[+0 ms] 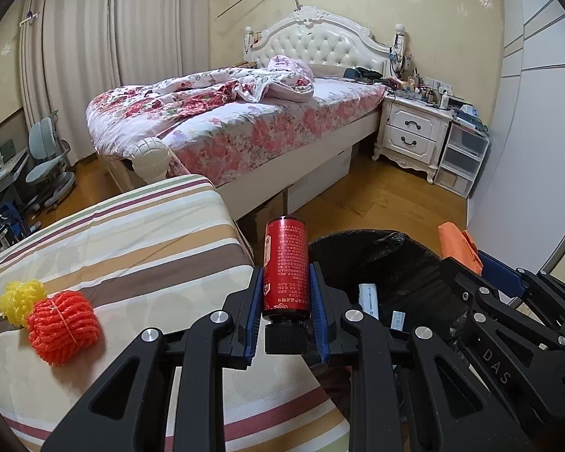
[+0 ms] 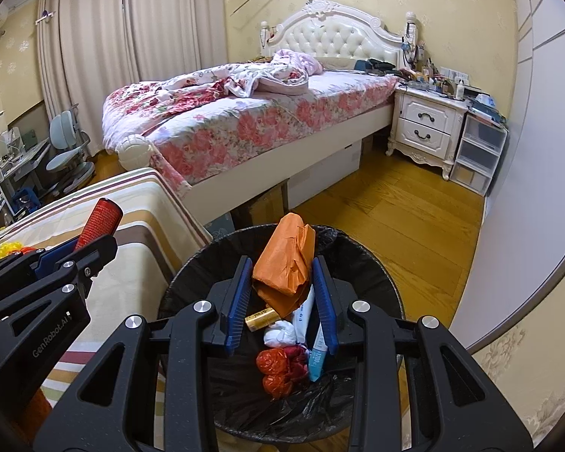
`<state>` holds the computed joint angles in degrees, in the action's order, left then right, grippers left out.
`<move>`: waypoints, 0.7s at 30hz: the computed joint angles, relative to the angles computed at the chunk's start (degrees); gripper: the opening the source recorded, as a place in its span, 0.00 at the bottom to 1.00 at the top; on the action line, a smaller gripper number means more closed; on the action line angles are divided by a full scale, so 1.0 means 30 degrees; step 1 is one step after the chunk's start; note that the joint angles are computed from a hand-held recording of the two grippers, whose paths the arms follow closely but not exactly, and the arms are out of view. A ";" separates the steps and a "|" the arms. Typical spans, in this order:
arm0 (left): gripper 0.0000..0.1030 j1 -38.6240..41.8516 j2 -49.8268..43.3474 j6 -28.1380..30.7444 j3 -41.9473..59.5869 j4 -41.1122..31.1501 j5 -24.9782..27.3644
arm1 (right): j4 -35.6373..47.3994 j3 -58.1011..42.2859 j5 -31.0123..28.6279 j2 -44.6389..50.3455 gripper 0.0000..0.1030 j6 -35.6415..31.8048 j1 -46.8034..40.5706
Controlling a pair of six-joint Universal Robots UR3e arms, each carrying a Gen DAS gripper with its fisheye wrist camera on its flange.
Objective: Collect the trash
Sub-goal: 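Carry the red bottle and orange cloth over the trash bin and open both grippers, then withdraw both open grippers from the trash bin toward the bed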
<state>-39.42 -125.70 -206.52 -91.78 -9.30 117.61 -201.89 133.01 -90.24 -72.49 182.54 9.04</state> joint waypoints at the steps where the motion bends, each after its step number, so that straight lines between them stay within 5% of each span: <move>1: 0.24 0.0005 -0.0248 0.0012 0.0360 -0.0219 -0.0011 | 0.0000 -0.0047 0.0092 0.0119 0.31 -0.0021 -0.0153; 12: 0.25 0.0259 -0.1694 0.0123 0.2440 -0.1581 -0.0517 | 0.0047 -0.0593 0.0470 0.1193 0.35 0.0075 -0.1001; 16: 0.56 0.0248 -0.1800 -0.0151 0.2537 -0.1733 -0.0319 | 0.0082 -0.0773 0.0092 0.1446 0.42 0.0198 -0.0875; 21: 0.66 0.0220 -0.1380 -0.0459 0.1910 -0.1567 0.0121 | -0.0024 -0.0662 -0.0282 0.1444 0.44 0.0429 -0.0770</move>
